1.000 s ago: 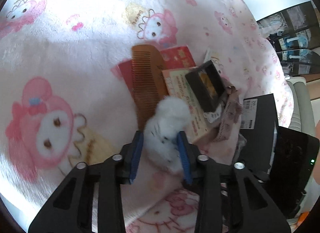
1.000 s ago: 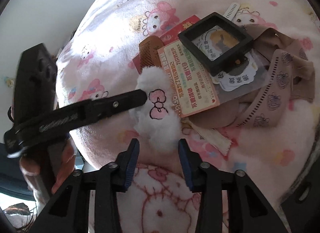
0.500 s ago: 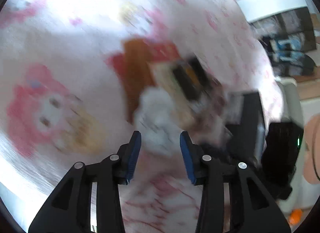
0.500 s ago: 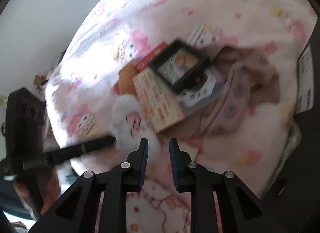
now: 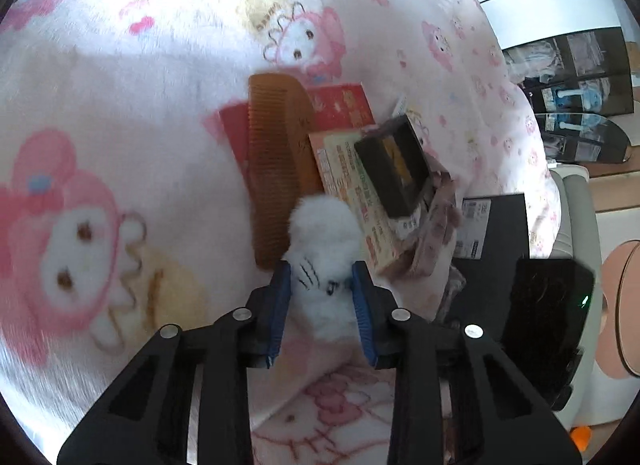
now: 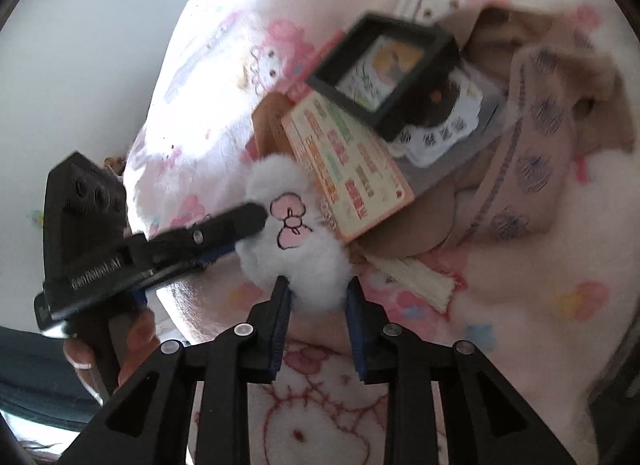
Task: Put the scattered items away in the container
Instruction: 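Lift the white plush toy with the left gripper toward the black box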
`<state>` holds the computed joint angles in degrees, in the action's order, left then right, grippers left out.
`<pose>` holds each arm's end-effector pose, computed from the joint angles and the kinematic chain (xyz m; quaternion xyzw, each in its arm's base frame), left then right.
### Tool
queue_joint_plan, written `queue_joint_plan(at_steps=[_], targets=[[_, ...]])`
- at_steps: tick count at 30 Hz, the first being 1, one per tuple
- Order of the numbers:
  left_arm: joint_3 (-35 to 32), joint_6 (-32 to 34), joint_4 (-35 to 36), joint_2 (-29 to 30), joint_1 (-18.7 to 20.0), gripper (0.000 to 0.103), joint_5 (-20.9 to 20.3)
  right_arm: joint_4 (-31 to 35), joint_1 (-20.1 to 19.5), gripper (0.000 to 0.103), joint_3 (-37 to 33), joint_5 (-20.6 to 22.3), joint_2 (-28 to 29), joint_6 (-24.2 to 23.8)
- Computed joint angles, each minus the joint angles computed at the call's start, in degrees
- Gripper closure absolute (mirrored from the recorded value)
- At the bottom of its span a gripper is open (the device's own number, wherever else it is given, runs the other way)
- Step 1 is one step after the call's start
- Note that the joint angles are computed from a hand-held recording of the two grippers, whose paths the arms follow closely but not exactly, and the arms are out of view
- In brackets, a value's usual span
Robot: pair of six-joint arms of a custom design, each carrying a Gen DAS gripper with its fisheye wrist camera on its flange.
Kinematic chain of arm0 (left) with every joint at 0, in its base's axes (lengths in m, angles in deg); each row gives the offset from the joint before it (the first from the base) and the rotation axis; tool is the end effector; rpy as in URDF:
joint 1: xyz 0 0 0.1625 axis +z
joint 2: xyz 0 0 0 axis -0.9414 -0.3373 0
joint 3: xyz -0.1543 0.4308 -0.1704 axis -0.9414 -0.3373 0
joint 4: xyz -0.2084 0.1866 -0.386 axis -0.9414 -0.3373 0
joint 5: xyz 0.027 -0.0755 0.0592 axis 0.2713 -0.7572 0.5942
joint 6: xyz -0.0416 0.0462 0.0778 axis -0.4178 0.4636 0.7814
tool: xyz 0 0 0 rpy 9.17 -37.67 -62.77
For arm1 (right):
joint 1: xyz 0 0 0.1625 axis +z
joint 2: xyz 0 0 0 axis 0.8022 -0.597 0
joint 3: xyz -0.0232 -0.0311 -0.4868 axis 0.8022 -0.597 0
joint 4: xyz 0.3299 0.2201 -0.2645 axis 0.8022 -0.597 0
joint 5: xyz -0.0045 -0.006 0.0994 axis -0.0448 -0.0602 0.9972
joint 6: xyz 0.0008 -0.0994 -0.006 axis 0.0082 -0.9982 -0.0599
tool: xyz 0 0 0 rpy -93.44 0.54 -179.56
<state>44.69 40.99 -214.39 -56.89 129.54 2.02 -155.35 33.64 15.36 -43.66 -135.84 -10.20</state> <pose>-0.2864 -0.7949 0.0506 -0.1164 0.9799 -0.1517 0.0566 0.0778 -0.8362 0.2548 0.0796 -0.9951 0.0055 0.0589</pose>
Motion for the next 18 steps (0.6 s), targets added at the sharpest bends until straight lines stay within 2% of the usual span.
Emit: queue_joint_plan(at_steps=[4, 6, 11, 13, 15, 18], targets=[[1.6, -1.0, -0.9, -0.8, 0.2, 0.072, -6.6, -8.4, 1.1, 0.080, 2.4, -2.7, -1.6, -0.8], [2.4, -1.3, -1.4, -1.1, 0.4, 0.065, -8.6, -12.2, 1.5, 0.080, 3.2, -4.0, -2.1, -1.2], [3.4, -1.4, -3.4, -2.3, 0.7, 0.059, -5.0, -8.3, 1.2, 0.079, 2.1, -5.9, -1.5, 0.9], [3.4, -1.2, -4.6, -2.1, 1.0, 0.053, -4.0, -7.6, 0.6, 0.072, 3.0, -5.2, -2.1, 2.2], [2.2, -0.7, -4.2, -1.2, 1.3, 0.052, -4.2, -8.1, 0.4, 0.066, 3.7, -4.3, -2.4, 2.6], [-0.6, 0.6, -1.0, 0.6, 1.4, 0.054, -4.7, -7.5, -0.3, 0.066, 3.5, -1.2, -2.0, 2.3]])
